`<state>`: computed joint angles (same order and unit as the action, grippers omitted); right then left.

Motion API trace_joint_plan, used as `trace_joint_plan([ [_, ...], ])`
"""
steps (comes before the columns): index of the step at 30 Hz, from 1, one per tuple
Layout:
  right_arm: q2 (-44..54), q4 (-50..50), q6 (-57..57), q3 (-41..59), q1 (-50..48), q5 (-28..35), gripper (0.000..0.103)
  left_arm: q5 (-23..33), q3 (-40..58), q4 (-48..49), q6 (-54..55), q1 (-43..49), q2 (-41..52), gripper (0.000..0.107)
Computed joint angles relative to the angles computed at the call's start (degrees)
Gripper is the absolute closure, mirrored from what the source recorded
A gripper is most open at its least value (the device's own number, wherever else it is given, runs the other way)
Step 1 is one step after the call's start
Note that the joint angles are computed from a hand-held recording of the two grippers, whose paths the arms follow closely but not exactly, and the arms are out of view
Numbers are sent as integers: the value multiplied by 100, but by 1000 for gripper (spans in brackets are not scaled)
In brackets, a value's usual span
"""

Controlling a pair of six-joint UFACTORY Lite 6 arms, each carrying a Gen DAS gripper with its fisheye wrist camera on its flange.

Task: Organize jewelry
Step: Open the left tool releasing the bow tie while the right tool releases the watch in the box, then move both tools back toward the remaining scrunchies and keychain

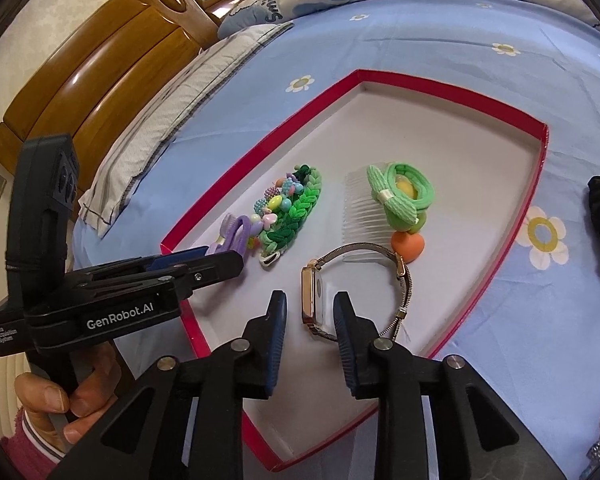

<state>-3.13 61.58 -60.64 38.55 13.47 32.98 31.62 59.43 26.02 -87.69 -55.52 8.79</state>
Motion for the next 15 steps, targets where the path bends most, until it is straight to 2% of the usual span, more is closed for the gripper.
trace_joint_plan([
  [3, -278, -93, 94, -84, -106, 97, 76, 116, -51, 83, -164, -81, -154, 70],
  [7, -855, -285, 237, -282, -505, 401, 69, 327, -5, 246, -401, -252, -307, 69],
  [15, -1980, -818, 118, -787, -2102, 1304, 68, 655, 562, 422, -678, -716, -119, 69],
])
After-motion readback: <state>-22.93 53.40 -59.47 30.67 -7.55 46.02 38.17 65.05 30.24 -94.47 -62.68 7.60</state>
